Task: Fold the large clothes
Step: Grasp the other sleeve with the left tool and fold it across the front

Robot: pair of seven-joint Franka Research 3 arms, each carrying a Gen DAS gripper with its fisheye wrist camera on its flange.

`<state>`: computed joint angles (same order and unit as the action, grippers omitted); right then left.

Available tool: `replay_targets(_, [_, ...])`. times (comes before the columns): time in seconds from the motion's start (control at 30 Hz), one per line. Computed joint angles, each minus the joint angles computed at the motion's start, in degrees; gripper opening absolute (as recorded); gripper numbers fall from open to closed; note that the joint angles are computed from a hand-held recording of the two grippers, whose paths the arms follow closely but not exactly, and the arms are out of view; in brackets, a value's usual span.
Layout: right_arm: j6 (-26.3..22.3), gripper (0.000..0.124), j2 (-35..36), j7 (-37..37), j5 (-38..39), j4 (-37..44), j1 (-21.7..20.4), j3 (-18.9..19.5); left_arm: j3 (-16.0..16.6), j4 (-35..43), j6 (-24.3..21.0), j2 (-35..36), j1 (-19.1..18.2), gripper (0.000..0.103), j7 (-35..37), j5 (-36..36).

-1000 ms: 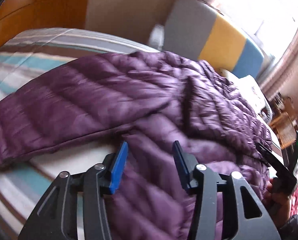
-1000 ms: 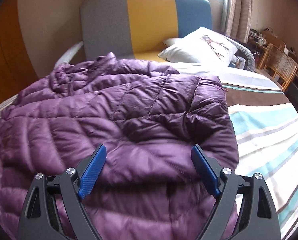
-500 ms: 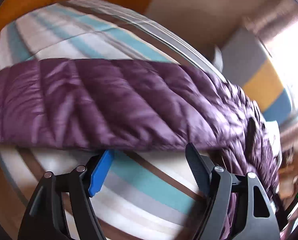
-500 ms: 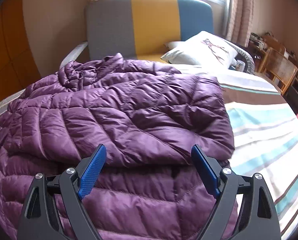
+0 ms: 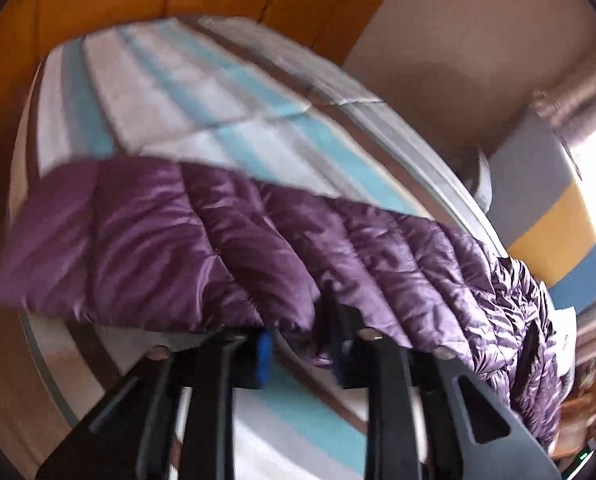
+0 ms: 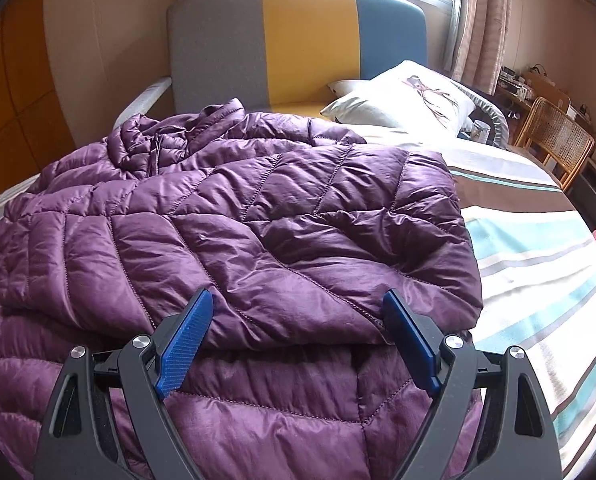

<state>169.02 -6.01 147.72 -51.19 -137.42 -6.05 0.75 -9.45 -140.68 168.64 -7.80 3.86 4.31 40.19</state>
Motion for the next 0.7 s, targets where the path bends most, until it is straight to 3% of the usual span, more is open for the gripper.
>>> replay_targets(0.2, [-0.2,0.086,0.7,-2.9,3.1,0.2,0.6,-0.5,-1.7,6.8,-1.3,1.7,-1.1,0.010,0.0,9.3])
replay_targets(0.4, [-0.9,0.086,1.6,-5.8,6.6,0.5,1.6,-1.0,-2.1,15.5,1.1,7.1,-6.2,0.008,5.1,11.2])
replay_targets(0.6, [-0.6,0.088,2.1,-8.0,9.1,0.3,2.2,-1.6,-2.3,22.5,3.4,12.9,-12.6,0.006,16.2,5.2])
replay_targets(0.7, [-0.4,0.088,2.8,-8.2,9.6,0.7,2.2,-1.7,-3.7,24.6,5.4,15.3,-14.6,0.006,23.8,-1.5])
